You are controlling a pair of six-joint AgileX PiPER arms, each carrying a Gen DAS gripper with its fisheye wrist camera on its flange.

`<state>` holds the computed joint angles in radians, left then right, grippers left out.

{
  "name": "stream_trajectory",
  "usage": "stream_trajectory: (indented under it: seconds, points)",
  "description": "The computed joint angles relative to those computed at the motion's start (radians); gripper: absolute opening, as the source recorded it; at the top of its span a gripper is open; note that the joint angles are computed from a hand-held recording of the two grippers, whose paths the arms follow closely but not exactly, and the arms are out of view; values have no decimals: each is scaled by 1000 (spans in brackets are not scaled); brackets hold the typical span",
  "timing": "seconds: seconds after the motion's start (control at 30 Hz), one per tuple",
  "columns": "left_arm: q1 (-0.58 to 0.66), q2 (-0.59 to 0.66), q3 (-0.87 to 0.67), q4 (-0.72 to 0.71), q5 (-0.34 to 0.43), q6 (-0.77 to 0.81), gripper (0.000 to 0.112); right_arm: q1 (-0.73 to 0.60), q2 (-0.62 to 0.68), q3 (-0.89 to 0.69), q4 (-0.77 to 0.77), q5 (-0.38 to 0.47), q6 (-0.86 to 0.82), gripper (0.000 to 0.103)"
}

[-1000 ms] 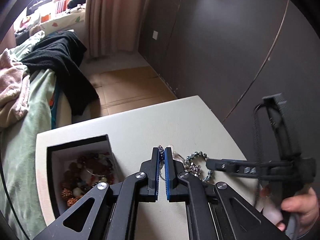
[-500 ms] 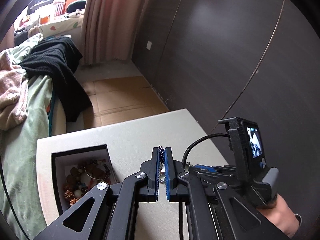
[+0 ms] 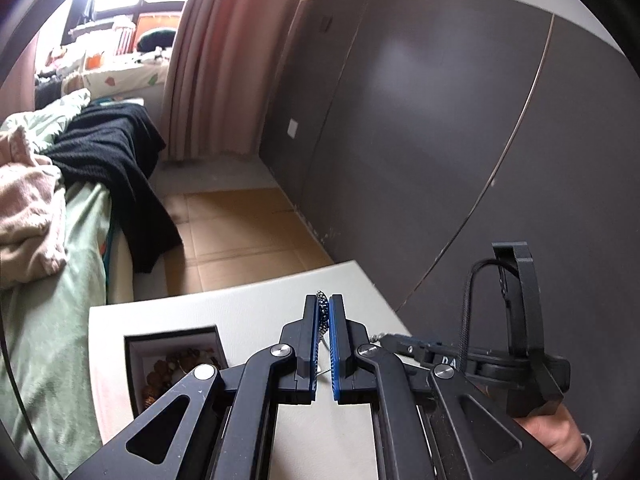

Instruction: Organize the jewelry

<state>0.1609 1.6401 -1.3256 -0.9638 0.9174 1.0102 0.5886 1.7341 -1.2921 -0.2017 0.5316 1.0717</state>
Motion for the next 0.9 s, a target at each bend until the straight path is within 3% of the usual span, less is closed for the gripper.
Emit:
stream_trajectory:
  seconds: [0.3, 0.6, 0.9]
  points:
    - [38, -77, -14, -59, 44, 17, 4, 9, 36, -41, 11, -16, 11, 11]
    - [93, -83, -96, -111, 63, 5, 4, 11, 76, -76, 39, 9, -16, 11]
    - [169, -84, -129, -146, 92, 0, 4, 23, 54, -60, -17, -23, 51, 11]
